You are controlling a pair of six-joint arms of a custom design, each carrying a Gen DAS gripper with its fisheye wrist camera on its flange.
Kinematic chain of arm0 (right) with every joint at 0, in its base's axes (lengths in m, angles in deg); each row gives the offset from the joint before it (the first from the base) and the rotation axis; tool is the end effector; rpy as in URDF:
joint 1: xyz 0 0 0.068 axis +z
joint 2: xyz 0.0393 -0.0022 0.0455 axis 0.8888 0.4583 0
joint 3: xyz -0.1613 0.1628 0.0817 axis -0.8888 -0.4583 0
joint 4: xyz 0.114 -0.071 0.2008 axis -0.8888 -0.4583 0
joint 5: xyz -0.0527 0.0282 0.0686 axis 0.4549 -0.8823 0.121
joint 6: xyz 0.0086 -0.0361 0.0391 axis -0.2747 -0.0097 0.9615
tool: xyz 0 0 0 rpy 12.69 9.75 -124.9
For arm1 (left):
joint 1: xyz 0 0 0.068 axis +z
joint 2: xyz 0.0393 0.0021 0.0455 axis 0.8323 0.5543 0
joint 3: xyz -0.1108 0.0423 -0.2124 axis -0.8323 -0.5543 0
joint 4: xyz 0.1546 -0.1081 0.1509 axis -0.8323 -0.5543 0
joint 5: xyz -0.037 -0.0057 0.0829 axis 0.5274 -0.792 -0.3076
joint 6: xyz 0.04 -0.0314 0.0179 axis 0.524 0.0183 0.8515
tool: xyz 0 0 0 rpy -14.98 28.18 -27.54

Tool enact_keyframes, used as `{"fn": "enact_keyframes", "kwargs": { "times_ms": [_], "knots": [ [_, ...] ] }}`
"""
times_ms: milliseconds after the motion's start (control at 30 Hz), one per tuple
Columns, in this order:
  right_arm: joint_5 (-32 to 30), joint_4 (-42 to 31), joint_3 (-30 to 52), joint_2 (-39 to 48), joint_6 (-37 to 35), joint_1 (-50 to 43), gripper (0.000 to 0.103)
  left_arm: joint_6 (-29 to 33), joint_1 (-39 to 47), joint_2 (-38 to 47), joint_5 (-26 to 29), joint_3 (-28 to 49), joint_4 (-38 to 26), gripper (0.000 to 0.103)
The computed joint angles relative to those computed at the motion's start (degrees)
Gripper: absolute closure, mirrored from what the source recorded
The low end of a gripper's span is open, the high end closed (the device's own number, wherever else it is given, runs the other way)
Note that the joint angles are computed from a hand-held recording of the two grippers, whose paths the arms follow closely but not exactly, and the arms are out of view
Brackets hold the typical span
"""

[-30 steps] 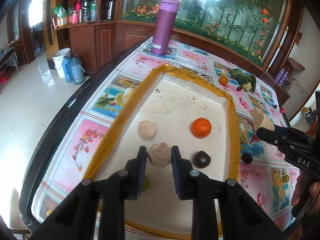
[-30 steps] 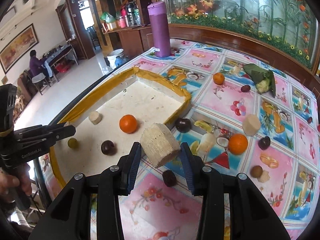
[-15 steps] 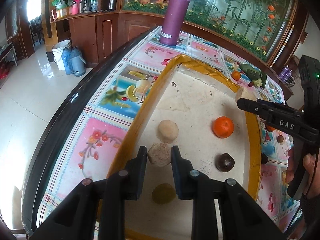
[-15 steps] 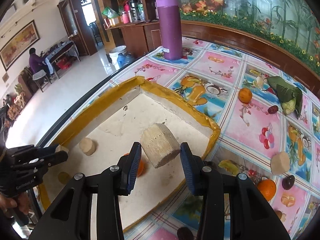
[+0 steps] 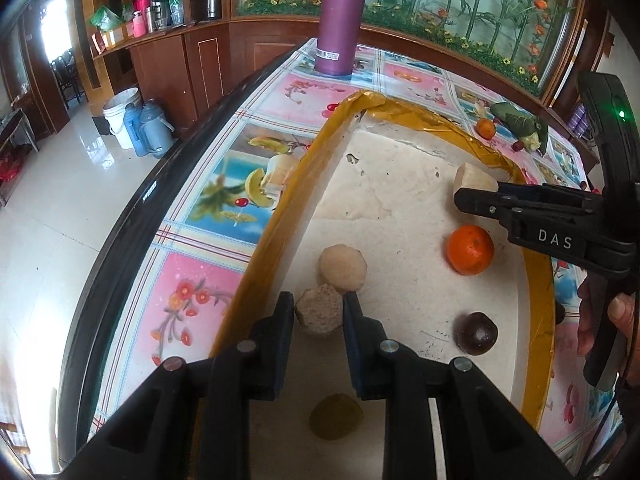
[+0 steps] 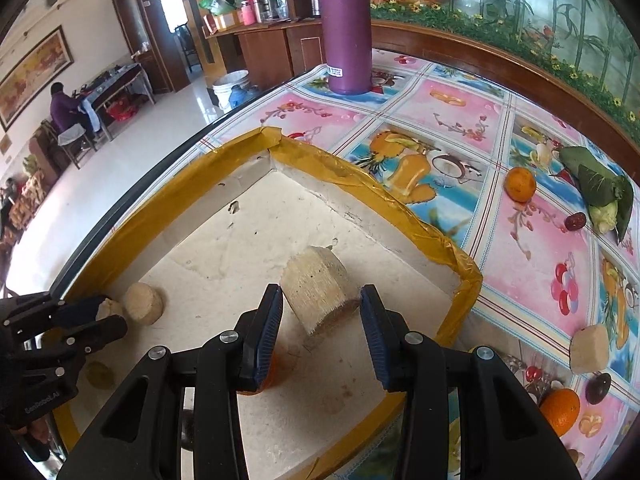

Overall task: Organize fruits
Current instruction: 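Carry the chunk and the lump into the tray and open both tools, then lift both open tools out of the tray toward the table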

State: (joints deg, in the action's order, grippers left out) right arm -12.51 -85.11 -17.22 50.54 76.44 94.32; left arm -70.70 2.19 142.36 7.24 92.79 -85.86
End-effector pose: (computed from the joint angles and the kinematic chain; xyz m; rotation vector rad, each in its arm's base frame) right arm 0.2009 0.1222 0.2127 -0.4175 2.5321 0.2549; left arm 0.1523 -0.1909 0.2086 0.1615 2.5787 -0.1647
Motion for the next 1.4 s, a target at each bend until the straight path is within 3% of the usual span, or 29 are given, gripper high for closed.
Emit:
{"fn": "enact_keyframes", "kwargs": {
  "times_ms": [267, 433, 667, 867, 1033, 1100, 1200, 1300, 1400],
  "knots": [
    [2.01, 0.55, 0.20, 1.56, 0.08, 1.53, 0.064, 0.15, -1.18, 1.68, -3.71, 0.65, -0.92, 0.075],
    [4.42, 0.75, 0.04, 2.30, -0.61, 2.78, 0.064, -0.53, -2.88, 4.20, -6.16, 2.66, -2.75, 0.070],
    [5.13, -0.33, 0.39, 1.86, -0.71, 3.06, 0.064, -1.77, -3.25, 3.89, -6.02, 2.89, -3.71, 0.066],
    [6.56, -3.35, -0.09, -2.67, 0.52, 4.07, 0.058, -4.82, -4.73, 3.12, -6.49, 3.37, -5.79, 0.052],
    [6.58, -8.60, -0.85, -10.33, 3.33, 5.71, 0.056, -9.16, -8.47, 2.96, -9.79, 4.95, -8.91, 0.029],
    [6.72, -11.06, -1.45, -14.13, 5.02, 6.56, 0.049, -11.88, -10.33, 3.04, -11.92, 6.14, -11.03, 0.023],
    [12.01, -16.76, -2.78, -22.19, 8.87, 11.14, 0.035, -16.93, -13.89, 2.63, -15.77, 7.75, -13.88, 0.012],
    [16.59, -23.70, -2.71, -28.71, 13.95, 15.53, 0.032, -22.17, -17.93, 3.39, -19.54, 9.90, -16.56, 0.004],
    [19.44, -30.52, -2.10, -33.73, 19.26, 18.81, 0.032, -24.76, -20.71, 6.27, -20.51, 13.34, -18.55, 0.003]
  ]
}}
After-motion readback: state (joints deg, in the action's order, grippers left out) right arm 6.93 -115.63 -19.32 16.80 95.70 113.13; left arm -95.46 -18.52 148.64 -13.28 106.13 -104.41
